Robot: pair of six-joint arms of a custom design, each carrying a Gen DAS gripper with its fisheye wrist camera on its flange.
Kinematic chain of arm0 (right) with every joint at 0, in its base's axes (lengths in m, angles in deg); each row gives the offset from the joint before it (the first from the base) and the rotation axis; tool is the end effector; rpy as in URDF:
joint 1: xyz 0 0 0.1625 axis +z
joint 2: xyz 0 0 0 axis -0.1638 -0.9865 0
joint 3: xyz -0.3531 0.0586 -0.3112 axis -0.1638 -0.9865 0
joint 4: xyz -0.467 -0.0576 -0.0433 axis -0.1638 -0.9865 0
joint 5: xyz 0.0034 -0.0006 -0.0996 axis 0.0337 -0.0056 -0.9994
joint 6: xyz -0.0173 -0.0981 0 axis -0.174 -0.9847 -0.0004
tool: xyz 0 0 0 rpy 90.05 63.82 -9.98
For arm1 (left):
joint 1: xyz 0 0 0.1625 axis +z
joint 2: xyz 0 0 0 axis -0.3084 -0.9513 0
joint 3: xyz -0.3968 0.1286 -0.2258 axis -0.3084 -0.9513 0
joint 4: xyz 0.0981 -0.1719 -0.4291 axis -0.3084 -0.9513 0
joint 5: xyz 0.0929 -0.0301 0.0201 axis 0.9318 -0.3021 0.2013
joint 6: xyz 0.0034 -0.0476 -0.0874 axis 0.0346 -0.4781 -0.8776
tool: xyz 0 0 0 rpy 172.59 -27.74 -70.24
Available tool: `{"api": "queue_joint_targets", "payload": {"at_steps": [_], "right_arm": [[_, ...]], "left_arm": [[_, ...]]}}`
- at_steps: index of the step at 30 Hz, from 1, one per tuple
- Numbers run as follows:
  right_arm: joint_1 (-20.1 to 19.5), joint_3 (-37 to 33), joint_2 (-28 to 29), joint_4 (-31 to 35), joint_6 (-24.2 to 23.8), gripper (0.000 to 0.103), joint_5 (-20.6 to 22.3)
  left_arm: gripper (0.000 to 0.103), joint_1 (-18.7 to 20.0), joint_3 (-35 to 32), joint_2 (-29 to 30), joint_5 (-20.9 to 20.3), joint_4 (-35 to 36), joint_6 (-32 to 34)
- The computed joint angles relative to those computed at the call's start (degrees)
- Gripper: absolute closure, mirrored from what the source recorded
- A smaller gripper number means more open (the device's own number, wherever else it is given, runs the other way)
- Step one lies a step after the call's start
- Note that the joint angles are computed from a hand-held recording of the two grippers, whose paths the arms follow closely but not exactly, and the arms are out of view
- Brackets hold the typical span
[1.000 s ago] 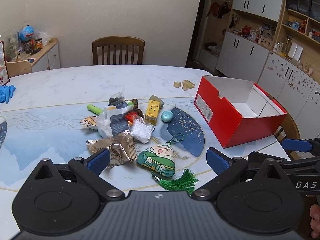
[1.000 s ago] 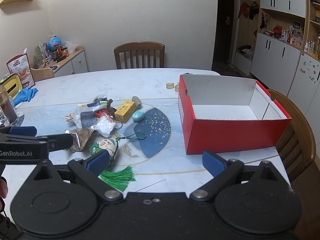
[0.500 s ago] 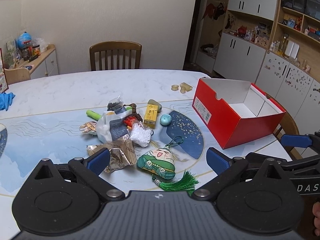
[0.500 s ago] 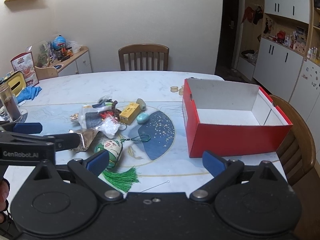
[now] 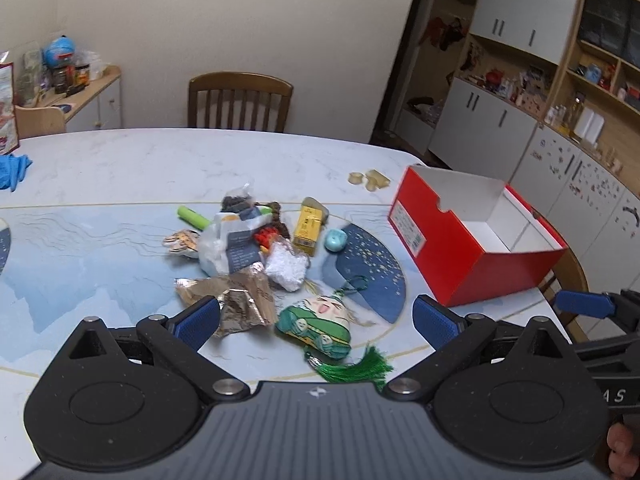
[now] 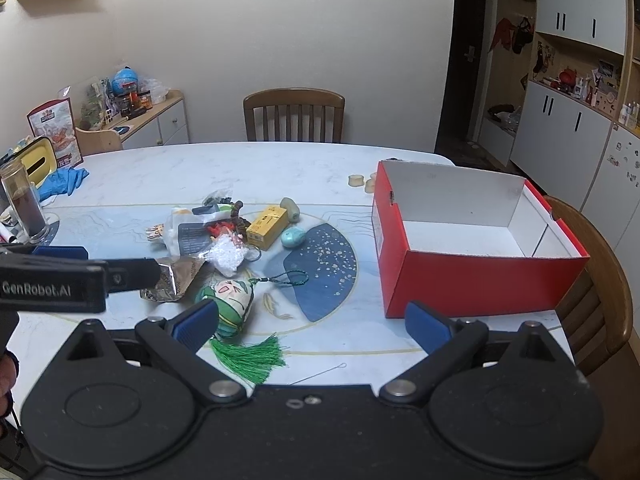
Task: Organize objects
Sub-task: 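Move both tools toward the pile of items on the table, then grasp the gold foil bag with left tool while right tool grasps green plush sachet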
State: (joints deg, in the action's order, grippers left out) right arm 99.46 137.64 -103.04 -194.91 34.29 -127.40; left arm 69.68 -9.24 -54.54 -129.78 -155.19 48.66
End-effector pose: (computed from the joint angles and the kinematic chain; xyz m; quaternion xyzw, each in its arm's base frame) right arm 0.0741 -0.6801 0.3527 0.0426 -0.8036 0.4423 0.3959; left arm -0.4068 -0.7956 0.0153 0.3445 0.8874 -0.2734 0.1383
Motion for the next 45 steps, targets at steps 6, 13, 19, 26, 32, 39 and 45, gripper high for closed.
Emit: {"api": "queue_joint_targets", "payload": {"at_steps": [6, 13, 19, 26, 32, 39, 45], "right_arm": [[0.15, -0.80, 0.72, 0.62, -0.31, 0.004, 0.42], [-0.38, -1.58, 1.00, 3.91, -0.29, 0.004, 4.35], [-0.75, -3.49, 2.15, 9.11, -2.08, 0.004, 6.16], [-1.96, -6.98, 5.30, 13.31, -3.85, 0.004, 5.10], [-2.62, -9.54, 7.46, 17.62, -3.30, 0.005, 5.12], [-2.85, -12.67, 10.52, 18.39, -4.38, 0.005, 4.07], [-3.23, -16.27, 12.83, 20.75, -3.17, 0.007, 3.85]], "left_arm": [[0.000, 0.26, -1.34, 0.52, 2.05, 1.39, -0.17], [0.000, 1.25, -4.76, 2.01, 5.14, 7.79, -3.40], [0.000, 2.67, -8.16, 3.86, 6.09, 11.94, -5.46], [0.000, 3.90, -12.06, 6.36, 6.39, 12.58, -3.45], [0.000, 4.82, -17.57, 9.65, 7.36, 15.58, -3.05], [0.000, 5.61, -26.97, 14.68, 7.24, 21.75, -3.48], [0.000, 6.38, -38.11, 20.74, 7.12, 29.66, -2.72]]}}
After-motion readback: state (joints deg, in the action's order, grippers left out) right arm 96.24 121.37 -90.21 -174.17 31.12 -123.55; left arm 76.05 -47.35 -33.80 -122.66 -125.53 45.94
